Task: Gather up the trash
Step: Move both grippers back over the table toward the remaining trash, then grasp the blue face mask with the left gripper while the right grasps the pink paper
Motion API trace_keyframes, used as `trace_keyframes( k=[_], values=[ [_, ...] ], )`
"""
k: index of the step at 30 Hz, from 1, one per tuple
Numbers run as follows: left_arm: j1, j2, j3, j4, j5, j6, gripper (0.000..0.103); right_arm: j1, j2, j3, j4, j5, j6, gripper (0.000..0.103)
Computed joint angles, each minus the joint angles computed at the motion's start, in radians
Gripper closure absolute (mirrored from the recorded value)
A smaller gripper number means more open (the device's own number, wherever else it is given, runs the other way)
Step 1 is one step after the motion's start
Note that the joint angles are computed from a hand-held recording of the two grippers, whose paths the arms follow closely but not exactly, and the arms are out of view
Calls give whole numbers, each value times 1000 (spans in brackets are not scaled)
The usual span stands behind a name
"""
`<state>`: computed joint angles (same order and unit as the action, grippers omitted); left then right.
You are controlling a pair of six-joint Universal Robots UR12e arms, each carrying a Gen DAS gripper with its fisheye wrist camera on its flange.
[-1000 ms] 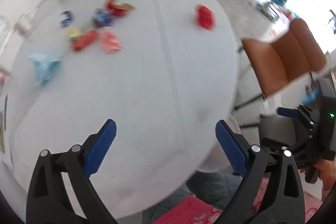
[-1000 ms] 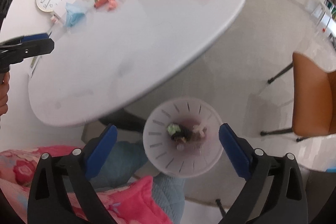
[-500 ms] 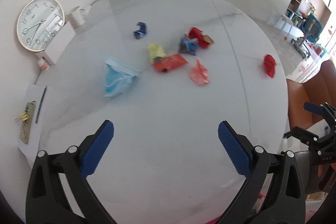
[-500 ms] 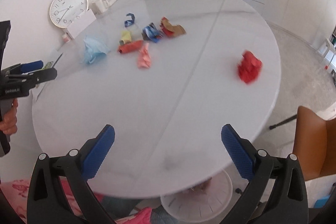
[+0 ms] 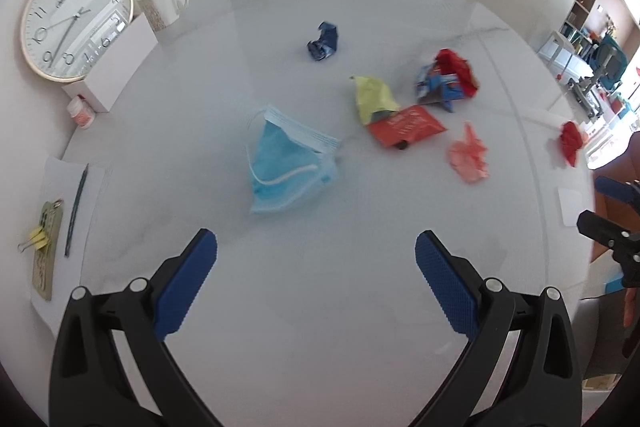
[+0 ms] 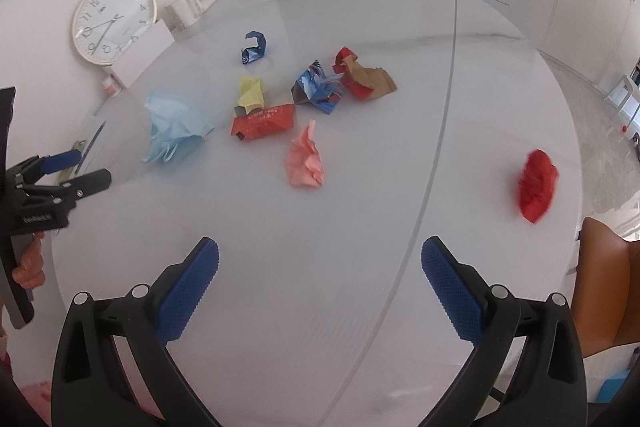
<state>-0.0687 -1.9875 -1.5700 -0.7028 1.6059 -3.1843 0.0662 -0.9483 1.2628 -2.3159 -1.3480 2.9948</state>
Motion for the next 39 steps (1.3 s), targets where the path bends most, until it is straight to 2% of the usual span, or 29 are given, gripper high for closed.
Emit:
trace_keyframes(
  k=[8, 13, 16, 17, 19, 21, 23, 25, 26, 28, 30, 33, 39],
  values=[
    [-1, -125, 92, 0, 53, 71, 8, 28, 126, -152, 58, -38, 71, 2],
    [-7, -170, 136, -13, 95, 101, 8, 39, 175, -202, 45, -62, 71, 2],
    [-4, -177, 142, 0, 76, 114, 9, 46, 201, -230, 38, -92, 62, 3],
    [-2, -178, 144, 4, 62, 119, 13, 48, 209, -240, 40, -99, 59, 5],
    [1, -182, 151, -2, 47, 130, 23, 50, 225, -264, 62, -108, 57, 15],
    [3, -187, 159, -11, 33, 142, 31, 50, 236, -281, 80, -110, 57, 20],
    [7, -191, 165, -14, 22, 152, 47, 52, 246, -296, 95, -121, 57, 28],
    [14, -193, 170, -21, -3, 148, 58, 53, 251, -303, 99, -123, 59, 42],
    [20, -192, 171, -25, -21, 137, 64, 52, 251, -304, 100, -122, 57, 46],
    [27, -189, 169, -27, -37, 122, 71, 49, 256, -314, 118, -97, 43, 63],
    [30, -185, 165, -23, -35, 112, 75, 44, 255, -314, 122, -72, 42, 72],
    [39, -175, 154, -19, -54, 102, 79, 40, 256, -321, 139, -49, 38, 81],
    [58, -147, 126, -15, -128, 64, 81, 24, 233, -293, 126, 7, 66, 82]
  ],
)
